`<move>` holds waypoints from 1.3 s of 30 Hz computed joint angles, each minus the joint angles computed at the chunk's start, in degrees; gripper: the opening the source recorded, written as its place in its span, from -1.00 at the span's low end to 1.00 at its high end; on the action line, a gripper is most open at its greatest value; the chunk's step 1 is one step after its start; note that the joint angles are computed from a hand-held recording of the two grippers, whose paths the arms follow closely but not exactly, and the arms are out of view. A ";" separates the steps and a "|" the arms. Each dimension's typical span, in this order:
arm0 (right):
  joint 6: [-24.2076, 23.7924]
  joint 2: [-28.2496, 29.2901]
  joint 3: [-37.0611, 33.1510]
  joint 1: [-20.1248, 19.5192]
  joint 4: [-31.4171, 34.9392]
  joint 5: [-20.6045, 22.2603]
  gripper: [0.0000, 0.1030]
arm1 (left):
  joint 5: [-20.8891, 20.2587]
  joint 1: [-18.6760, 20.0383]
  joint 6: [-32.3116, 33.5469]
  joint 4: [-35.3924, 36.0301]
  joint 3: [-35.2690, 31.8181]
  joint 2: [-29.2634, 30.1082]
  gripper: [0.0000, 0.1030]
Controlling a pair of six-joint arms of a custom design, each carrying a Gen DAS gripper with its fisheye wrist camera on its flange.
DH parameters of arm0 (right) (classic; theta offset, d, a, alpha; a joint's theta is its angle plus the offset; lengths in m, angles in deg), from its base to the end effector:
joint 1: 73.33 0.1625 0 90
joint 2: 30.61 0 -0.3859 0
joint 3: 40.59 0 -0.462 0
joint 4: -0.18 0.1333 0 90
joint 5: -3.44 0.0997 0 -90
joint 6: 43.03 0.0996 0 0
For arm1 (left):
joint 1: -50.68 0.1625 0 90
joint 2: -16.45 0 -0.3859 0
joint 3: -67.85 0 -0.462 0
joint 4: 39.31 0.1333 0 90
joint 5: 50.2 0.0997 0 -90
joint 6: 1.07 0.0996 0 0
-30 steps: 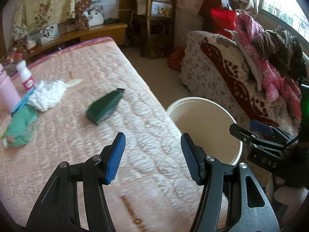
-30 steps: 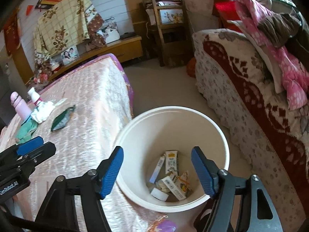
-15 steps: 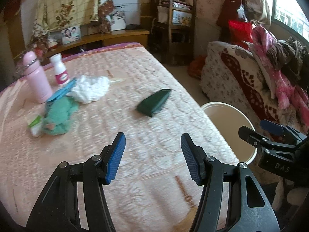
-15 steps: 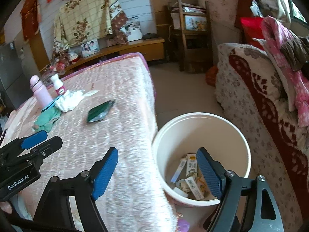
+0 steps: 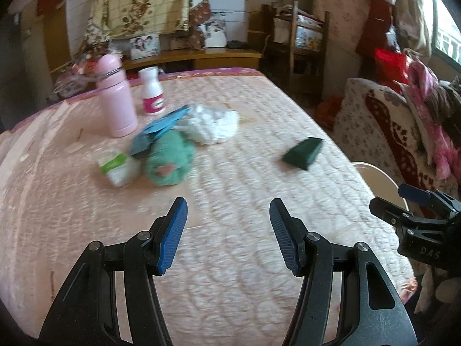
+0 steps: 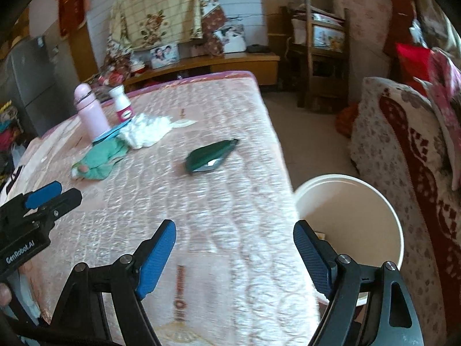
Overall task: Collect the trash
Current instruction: 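Move both open tools back over the items on the bed, then grasp the green-white tissue pack with the left tool while the right tool grasps the dark green wrapper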
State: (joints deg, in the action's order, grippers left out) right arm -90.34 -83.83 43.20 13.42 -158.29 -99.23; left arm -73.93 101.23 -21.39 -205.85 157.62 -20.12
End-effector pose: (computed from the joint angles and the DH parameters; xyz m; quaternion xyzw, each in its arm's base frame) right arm 0.0678 -0.7723 0.2212 0.3194 -0.8848 0.2473 0.2322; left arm -0.2677 -0.6786 0.0252 0.0272 0.8270 -0.4136 0.3797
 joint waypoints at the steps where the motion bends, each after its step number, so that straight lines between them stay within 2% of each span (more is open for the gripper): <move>1: -0.11 0.26 -0.03 0.22 0.10 -0.09 0.58 | 0.19 0.16 -0.43 0.05 0.70 -0.61 0.13; 7: -0.38 2.28 -0.77 1.66 2.34 -0.55 0.58 | -0.41 1.78 -3.77 0.79 6.10 -5.87 0.13; 11: 0.79 4.35 -3.12 2.36 5.55 -0.44 0.58 | -3.43 4.03 -6.70 2.38 9.64 -10.55 0.13; 17: 3.93 8.08 -8.02 2.73 6.05 -1.83 0.58 | -6.74 7.15 -8.53 2.02 11.98 -15.01 0.13; 21: 6.02 11.24 -12.89 2.84 7.94 -2.97 0.58 | -9.12 9.48 -8.63 2.38 10.36 -15.58 0.13; 26: 8.49 14.84 -18.53 2.85 10.37 -3.58 0.58 | -10.11 11.98 -7.38 4.12 5.60 -13.63 0.13; 34: 13.48 21.23 -28.75 2.53 14.71 -3.70 0.59 | -11.59 15.67 -12.57 7.61 -1.88 -9.87 0.13; 37: 15.72 24.62 -34.08 2.41 18.52 -3.62 0.59 | -10.33 15.88 -11.39 5.76 -3.39 -8.42 0.12; 39: 16.06 26.50 -36.60 2.44 19.83 -3.51 0.59 | -11.51 16.16 -10.39 5.25 -4.03 -8.01 0.06</move>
State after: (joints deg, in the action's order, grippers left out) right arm -74.29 -57.34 6.60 15.87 -138.46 -102.74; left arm -85.43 117.39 -31.78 -200.61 153.60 -28.14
